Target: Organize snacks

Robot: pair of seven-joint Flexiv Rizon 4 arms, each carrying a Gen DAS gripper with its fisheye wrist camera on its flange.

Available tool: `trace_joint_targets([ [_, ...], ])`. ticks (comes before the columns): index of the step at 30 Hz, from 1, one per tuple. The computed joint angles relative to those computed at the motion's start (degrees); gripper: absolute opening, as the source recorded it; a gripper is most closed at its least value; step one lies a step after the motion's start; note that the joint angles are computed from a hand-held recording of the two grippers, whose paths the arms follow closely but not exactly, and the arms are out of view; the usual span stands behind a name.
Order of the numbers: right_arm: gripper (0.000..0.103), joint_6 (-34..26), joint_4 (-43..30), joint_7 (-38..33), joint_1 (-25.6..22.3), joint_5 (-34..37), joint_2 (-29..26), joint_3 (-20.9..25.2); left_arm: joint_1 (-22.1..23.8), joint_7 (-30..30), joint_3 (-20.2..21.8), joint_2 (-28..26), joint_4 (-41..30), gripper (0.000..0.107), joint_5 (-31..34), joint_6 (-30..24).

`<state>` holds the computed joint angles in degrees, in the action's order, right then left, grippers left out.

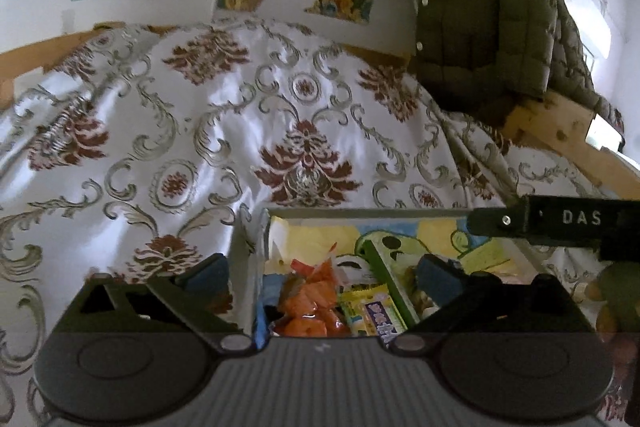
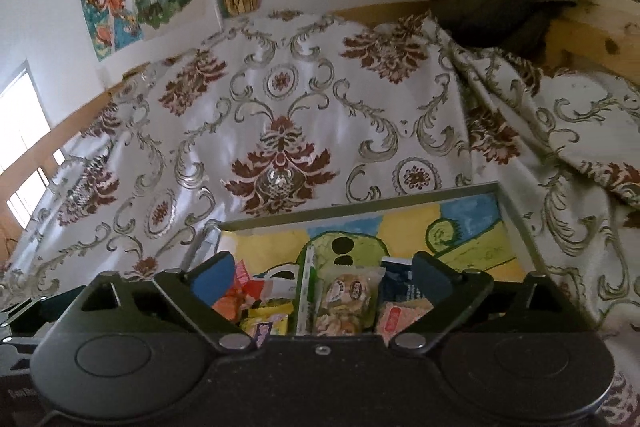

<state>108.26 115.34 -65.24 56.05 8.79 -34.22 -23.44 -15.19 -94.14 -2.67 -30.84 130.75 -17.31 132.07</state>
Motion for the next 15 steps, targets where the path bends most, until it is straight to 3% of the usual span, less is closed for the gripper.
trace_joint_targets([
  [8, 0.102, 6.4, 5.3, -4.2, 4.1, 7.5, 2.8, -1.3, -4.3, -3.9, 0.6, 2.2, 4.8, 0.103, -8.3, 5.7],
  [15, 0.102, 11.2, 6.6, -9.9, 2.0, 12.0, 3.6, 3.3, -10.1, 2.4, 1.4, 2.5, 5.6, 0.103, -17.1, 8.5],
])
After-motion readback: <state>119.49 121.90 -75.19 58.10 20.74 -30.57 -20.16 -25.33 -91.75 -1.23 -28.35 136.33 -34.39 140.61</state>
